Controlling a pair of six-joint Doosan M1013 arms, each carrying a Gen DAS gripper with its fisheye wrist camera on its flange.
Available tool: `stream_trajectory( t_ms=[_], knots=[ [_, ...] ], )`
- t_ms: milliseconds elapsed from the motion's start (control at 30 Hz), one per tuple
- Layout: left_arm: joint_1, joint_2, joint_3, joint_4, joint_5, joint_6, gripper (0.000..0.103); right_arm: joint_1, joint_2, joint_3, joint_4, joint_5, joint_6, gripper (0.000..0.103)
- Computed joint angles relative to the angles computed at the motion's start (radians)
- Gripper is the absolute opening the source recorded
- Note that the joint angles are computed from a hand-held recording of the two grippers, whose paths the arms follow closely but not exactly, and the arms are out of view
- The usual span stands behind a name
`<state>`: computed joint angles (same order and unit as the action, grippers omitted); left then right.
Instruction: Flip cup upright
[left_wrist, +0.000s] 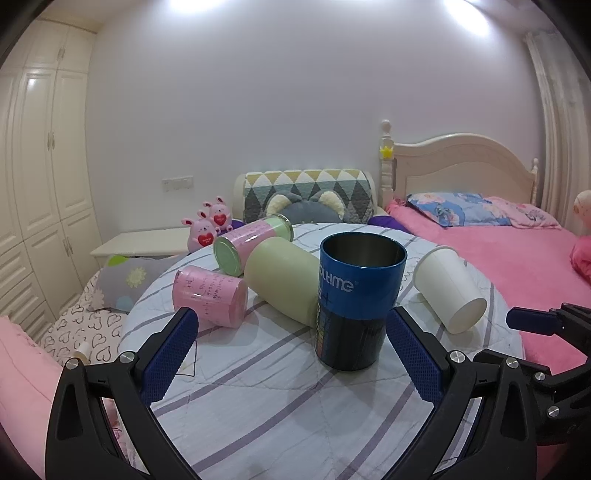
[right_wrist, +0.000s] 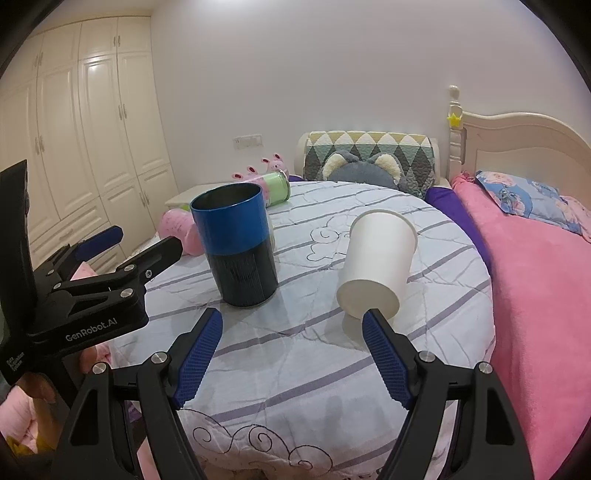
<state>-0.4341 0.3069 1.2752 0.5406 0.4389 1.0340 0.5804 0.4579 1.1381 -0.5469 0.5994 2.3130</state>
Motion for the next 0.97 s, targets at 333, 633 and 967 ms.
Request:
stream_trajectory(
  t_ms=[333, 633, 967],
  knots=[
    [-0.002, -0.003, 0.004, 0.017, -0.005, -0.017, 0.103, 0.004, 0.0, -0.001, 0.007, 0.017, -0.012, 0.08],
    [-0.001, -0.002, 0.0, 0.0, -0.01, -0.001, 0.103, 0.006, -0.003, 0.005, 0.009, 0.024, -0.028, 0.08],
    [-0.003, 0.0, -0.007, 0.012, 0.01, -0.009, 0.103, 0.004, -0.004, 0.003, -0.001, 0.025, -0.01, 0.08]
  ],
)
